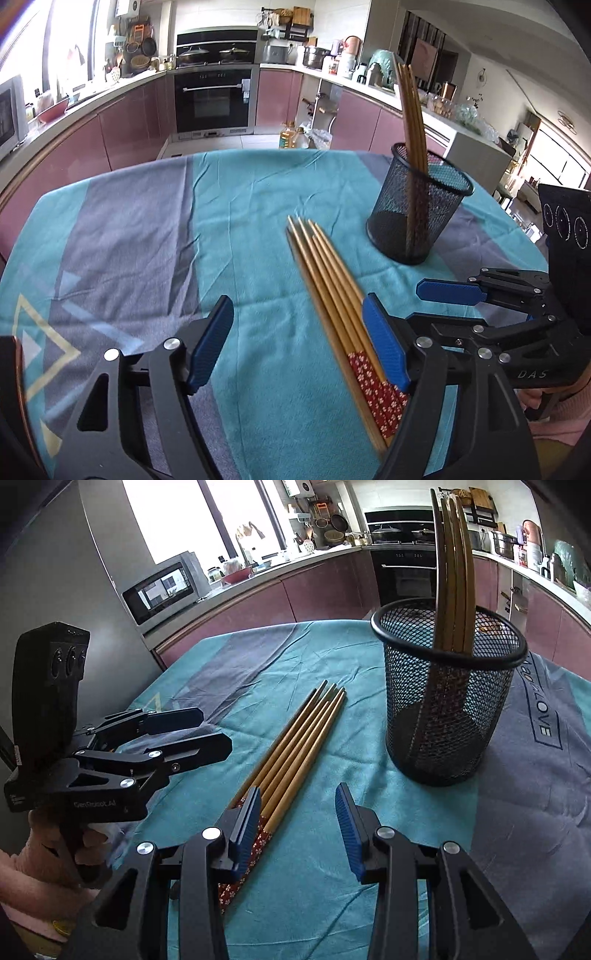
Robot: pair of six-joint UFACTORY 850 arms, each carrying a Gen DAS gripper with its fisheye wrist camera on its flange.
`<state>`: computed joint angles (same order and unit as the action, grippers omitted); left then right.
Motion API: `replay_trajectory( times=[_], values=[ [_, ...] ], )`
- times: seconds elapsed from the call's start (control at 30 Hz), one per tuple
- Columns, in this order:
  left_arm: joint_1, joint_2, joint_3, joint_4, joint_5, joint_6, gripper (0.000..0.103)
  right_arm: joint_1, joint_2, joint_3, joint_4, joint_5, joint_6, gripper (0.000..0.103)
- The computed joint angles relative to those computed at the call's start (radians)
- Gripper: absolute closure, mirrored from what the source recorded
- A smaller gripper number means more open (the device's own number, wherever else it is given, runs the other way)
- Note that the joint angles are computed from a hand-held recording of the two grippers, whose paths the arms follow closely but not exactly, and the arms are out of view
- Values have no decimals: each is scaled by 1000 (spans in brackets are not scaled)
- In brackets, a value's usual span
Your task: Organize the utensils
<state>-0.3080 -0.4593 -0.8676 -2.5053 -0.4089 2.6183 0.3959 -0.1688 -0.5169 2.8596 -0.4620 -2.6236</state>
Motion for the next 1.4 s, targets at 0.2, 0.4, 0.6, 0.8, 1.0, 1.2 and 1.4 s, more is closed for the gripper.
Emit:
replay_trajectory(
  times=[0.2,0.4,0.6,0.8,1.0,1.2,1.4],
  values=[
    [-3,-24,-3,-1,29,-2,32,21,-18,-16,58,29,-42,64],
    [-3,-34,-7,34,38,-30,34,25,-36,-28,91,42,-65,64],
    [-8,-44,-10,42,46,-32,37,30,-51,-42,105,56,-85,64],
    [-14,-52,-22,60,67,-47,39,42,-59,-51,159,68,-147,64],
    [-22,-60,-33,45,86,-21,41,45,-62,-55,185,76,-174,65],
    [-32,-65,-44,24,105,3,41,42,-63,-55,195,80,-183,70],
    [-32,-70,-50,20,111,4,42,43,-61,-56,213,92,-206,72]
  ],
)
